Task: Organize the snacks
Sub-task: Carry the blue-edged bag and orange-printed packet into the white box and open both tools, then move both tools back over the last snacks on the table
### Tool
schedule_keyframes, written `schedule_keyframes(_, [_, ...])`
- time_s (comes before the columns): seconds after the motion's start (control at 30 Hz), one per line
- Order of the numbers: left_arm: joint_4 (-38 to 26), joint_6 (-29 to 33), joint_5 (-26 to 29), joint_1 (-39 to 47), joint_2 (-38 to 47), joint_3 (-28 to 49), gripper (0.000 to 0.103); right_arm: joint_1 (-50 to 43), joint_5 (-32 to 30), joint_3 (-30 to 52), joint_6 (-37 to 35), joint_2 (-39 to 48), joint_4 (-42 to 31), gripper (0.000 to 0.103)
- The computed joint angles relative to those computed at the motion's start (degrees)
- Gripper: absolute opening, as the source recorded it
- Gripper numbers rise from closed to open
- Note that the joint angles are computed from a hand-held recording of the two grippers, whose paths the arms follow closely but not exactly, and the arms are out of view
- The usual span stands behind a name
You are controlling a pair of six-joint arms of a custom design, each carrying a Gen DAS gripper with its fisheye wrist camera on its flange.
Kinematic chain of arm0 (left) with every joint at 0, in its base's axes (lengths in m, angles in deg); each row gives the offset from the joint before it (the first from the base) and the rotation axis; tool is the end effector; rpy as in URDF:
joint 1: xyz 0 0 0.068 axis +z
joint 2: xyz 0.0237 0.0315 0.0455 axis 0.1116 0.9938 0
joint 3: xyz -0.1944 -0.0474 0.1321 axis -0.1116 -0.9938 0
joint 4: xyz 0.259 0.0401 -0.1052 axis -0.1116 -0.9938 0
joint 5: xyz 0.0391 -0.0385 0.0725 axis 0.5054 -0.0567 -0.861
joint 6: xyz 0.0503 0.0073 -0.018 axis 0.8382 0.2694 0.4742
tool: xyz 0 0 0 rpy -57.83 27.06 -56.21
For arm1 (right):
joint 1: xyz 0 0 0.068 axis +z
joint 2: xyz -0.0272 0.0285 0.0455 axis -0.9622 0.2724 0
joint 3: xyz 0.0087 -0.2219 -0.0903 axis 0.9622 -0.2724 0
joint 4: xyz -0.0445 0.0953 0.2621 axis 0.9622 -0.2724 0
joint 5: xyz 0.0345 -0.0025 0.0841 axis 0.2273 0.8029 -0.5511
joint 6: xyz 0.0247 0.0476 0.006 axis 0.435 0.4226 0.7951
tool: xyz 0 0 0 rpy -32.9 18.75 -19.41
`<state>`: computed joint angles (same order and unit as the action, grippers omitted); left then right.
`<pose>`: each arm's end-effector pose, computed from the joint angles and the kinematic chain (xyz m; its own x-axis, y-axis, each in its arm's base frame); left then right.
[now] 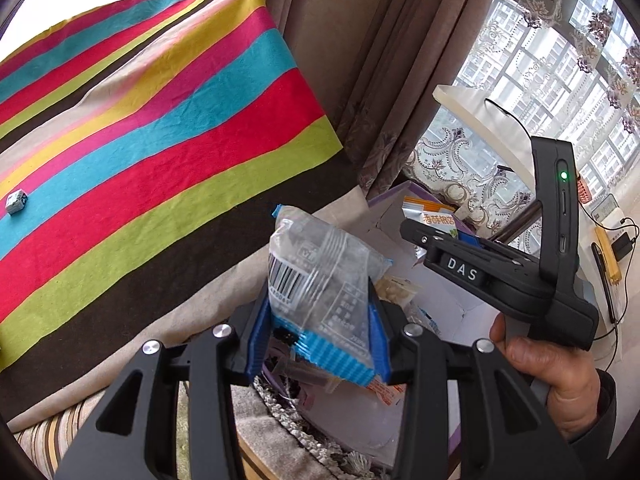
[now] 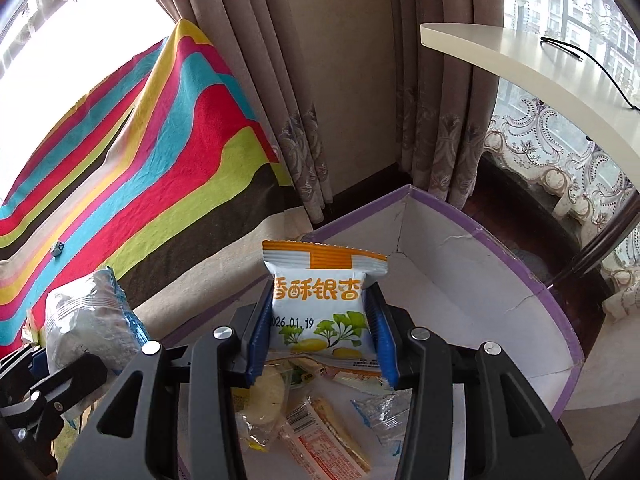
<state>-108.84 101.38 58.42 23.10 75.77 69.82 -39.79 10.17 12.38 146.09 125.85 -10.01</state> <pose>0.3441 0.0807 0.0954 -0.6916 0.4695 -0.5488 0.6774 0.6853 -0.2673 0.2739 0.1674 0.0630 -0.6515 0.5123 -0.5595 0.5228 0.8377 0.1583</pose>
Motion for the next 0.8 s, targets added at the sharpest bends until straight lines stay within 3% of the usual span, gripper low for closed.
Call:
schedule_keyframes(0.07, [-1.7,1.0,0.6,-0.1,0.5,0.6,0.046,0.0,0.1,0.3,0.1,0.0,-0.5,0.046])
schedule_keyframes(0.1, [-2.1,1.3,0.9,-0.1,0.6,0.9,0.057,0.0,0.1,0.3,0.3,0.0,-0.6,0.047])
schedule_keyframes(0.17, [-1.7,1.4,1.5,0.1,0.1,0.4,0.066,0.1,0.3,0.7,0.6,0.2,-1.0,0.048])
schedule_keyframes(0.3, [-1.7,1.3,1.4,0.2,0.4,0.5,0.066,0.4,0.7,1.7,0.8,0.8,-1.8,0.057])
schedule_keyframes(0.43, [-2.1,1.2,1.8,0.6,0.6,0.8,0.066,0.8,1.7,2.6,0.9,1.2,-2.8,0.074])
schedule_keyframes(0.8, [-3.5,1.2,2.8,2.0,2.2,3.2,0.066,1.2,1.9,3.9,0.3,1.3,-3.8,0.086])
